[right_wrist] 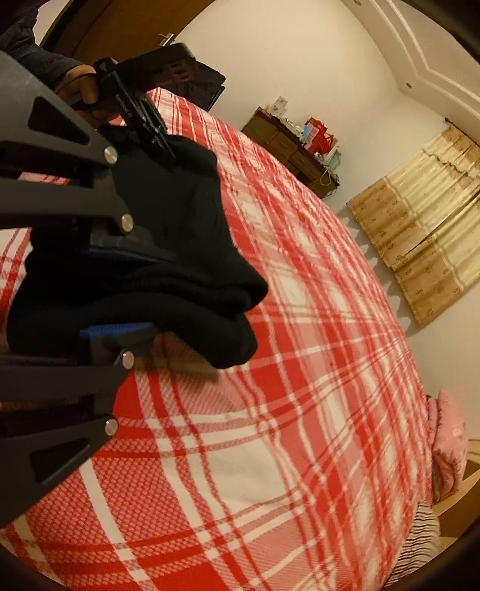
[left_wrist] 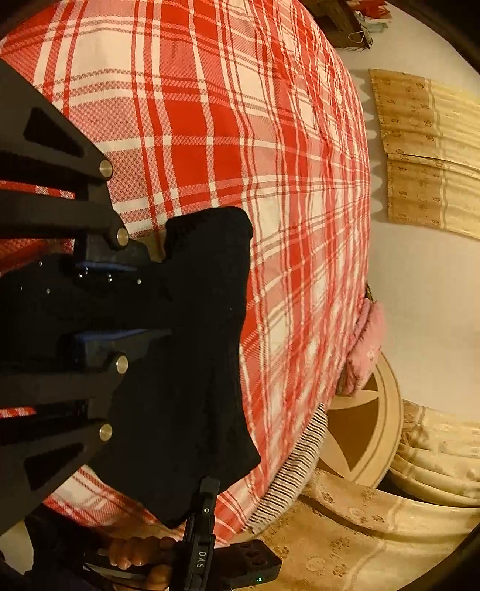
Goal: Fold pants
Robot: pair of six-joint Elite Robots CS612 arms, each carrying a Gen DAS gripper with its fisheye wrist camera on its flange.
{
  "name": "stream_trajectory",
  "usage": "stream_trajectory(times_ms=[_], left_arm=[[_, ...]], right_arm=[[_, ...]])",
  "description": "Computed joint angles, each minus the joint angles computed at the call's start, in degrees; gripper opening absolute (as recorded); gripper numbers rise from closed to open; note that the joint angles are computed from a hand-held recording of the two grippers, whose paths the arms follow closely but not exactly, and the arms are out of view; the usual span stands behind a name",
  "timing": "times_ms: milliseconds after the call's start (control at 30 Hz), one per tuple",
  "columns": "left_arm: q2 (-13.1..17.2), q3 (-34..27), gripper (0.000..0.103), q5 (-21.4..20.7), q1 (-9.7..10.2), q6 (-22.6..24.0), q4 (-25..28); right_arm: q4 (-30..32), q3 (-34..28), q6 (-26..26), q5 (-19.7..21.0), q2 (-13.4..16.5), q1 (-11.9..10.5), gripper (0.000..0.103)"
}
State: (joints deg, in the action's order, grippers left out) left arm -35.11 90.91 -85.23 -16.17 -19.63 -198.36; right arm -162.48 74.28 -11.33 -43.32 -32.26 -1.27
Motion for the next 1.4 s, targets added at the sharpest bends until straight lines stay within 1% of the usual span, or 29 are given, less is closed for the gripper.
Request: stream_trajectory(times_ms=[100,200,367,467,633,767,867,933,1033,1067,1167,1200,1233,1267,1300,1400], left_arm=[[-0.55,0.87,0.019,-0.01,0.2,-0.28,-1.82],[-1.24,1.85,0.018,0.51,0.55,-0.77,-3.79],[-2.94,4.07,0.018,4.02,1.4,-0.9,-5.62],[-4.12,5.83,0.018,6.58,2.44,-1.6,-6.43],[-6.03,9.04,0.018,11.47,4.34,-3.18,-6.89],[-7.13,10.96,0.018,15.53,5.88,-4.2,-5.94],[-7.54,11.95,0.018,18.8,6.77,-4.53,-4.92],[-7.46,12.22,0.018,19.9,7.19,-4.92,-4.24],[-6.76,11.92,0.018,19.36,8.08,-6.38,-2.5],[-6.45,11.75,0.019,19.03,8.27,-6.87,-1.97],[-5.67,11.31,0.027,19.16,8.48,-7.95,-0.84],[-5.44,11.09,0.033,19.49,8.41,-7.95,-0.38],[-5.3,11.06,0.037,20.12,8.32,-7.89,0.19],[-5.15,10.84,0.044,20.69,8.18,-8.18,1.03],[-5.11,10.82,0.047,20.81,8.18,-8.55,1.48],[-4.99,10.88,0.049,20.74,8.15,-9.82,1.57]], right_arm=[[-0.17,0.28,-1.88,0.4,-0.9,0.42,0.029],[1.49,-0.77,-4.04,0.65,-1.1,1.09,0.029],[5.16,-5.36,-6.71,0.79,0.38,3.14,0.028],[8.57,-9.15,-8.54,1.03,1.95,4.87,0.028],[14.67,-16.83,-11.66,2.92,5.43,8.22,0.028],[19.58,-24.07,-13.29,5.08,8.94,11.04,0.028],[21.85,-27.76,-14.3,5.81,10.87,12.75,0.028],[23.76,-30.5,-14.78,6.19,12.36,13.82,0.028],[26.62,-34.4,-15.11,5.58,14.59,15.07,0.028],[27.05,-34.88,-15.11,5.22,14.88,15.32,0.028],[29.0,-37.35,-14.9,4.58,16.33,15.51,0.028],[29.8,-38.16,-14.79,4.42,16.76,15.51,0.028],[30.37,-38.81,-14.73,4.08,17.14,15.46,0.028],[30.93,-39.4,-14.68,3.65,17.46,15.42,0.028],[31.57,-39.92,-14.58,3.2,17.76,15.38,0.028],[33.47,-41.75,-13.67,2.4,18.74,15.32,0.029]])
